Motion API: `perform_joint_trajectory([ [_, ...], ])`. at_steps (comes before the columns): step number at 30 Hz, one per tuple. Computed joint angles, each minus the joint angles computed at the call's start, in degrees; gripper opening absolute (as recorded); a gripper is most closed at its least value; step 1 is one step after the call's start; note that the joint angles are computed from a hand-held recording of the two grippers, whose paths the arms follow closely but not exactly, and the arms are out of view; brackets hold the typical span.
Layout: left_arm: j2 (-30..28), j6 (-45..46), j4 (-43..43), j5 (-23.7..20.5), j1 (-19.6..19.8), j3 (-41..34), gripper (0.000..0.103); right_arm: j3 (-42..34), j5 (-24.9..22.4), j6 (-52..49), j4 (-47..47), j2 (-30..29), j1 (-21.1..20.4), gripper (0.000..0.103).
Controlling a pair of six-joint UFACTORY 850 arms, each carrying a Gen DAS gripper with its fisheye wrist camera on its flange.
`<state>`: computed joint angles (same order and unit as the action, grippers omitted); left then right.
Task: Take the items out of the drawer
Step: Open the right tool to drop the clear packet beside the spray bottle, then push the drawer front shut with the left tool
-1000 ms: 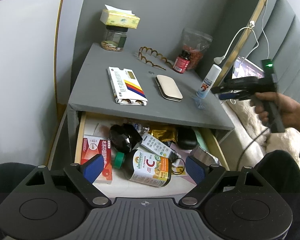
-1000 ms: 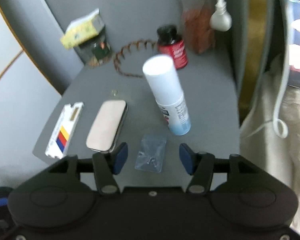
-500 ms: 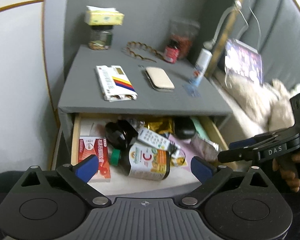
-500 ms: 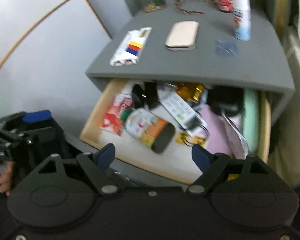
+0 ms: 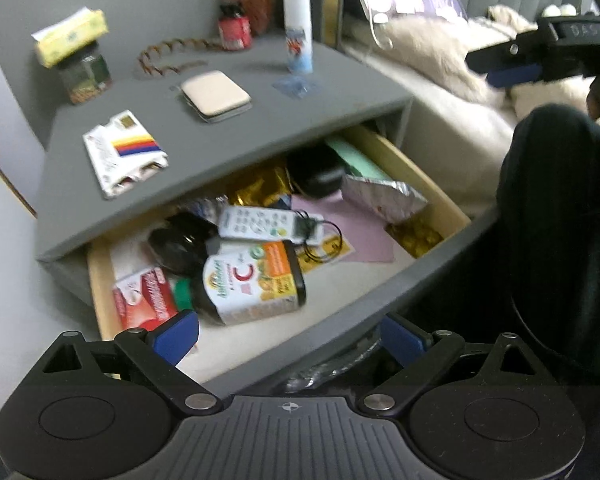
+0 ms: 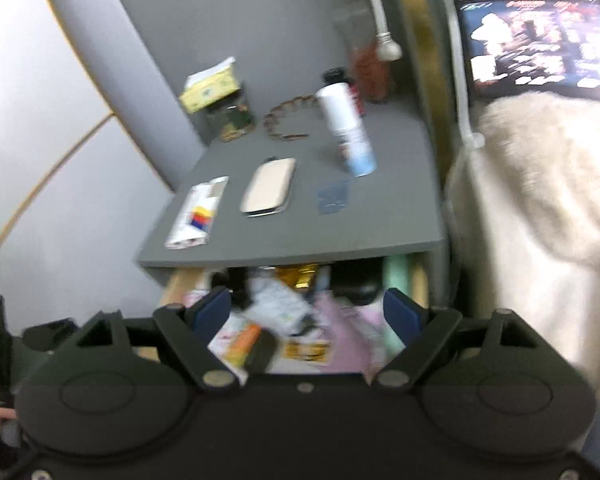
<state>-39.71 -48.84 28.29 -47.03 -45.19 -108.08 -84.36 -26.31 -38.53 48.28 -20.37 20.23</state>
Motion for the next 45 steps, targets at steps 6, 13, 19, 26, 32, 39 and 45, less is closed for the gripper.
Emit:
perform_joint_trajectory([
  [6, -6.34, 8.38, -3.04, -5.06, 0.35, -8.37, 0.095, 3.16, 1.39, -12.22, 17.31, 1.33, -2.30, 0.083],
  [13, -13.58, 18.77, -5.94, -12.39, -0.06, -18.05, 0.090, 4.53, -0.88, -17.98, 25.50, 1.73, -4.54, 0.083],
  [19, -20.67, 20.55, -2.63, -19.02, -0.55, -27.40, 0.083, 5.11, -2.65, -19.64, 28.62, 1.89, -5.86, 0.083],
  [26, -16.92, 19.08, 1.45, -13.01, -0.60, -20.32, 0.084, 5.83, -2.99, -21.44, 31.02, 2.35, -6.32, 0.083],
  [32, -18.01, 14.09, 9.92, -13.67, -1.43, -21.04, 0.083, 4.46, -4.51, -18.39, 27.13, 1.46, -6.31, 0.083],
  [39, -16.74, 6.76, 20.19, -14.74, -3.63, -20.98, 0.062, 4.28, -5.89, -17.64, 28.21, 0.98, -6.94, 0.083],
  [45, -10.57, 6.11, -3.76, -2.96, 0.19, -14.92, 0.043, 4.38, -5.71, -17.90, 28.28, 1.06, -6.89, 0.083],
])
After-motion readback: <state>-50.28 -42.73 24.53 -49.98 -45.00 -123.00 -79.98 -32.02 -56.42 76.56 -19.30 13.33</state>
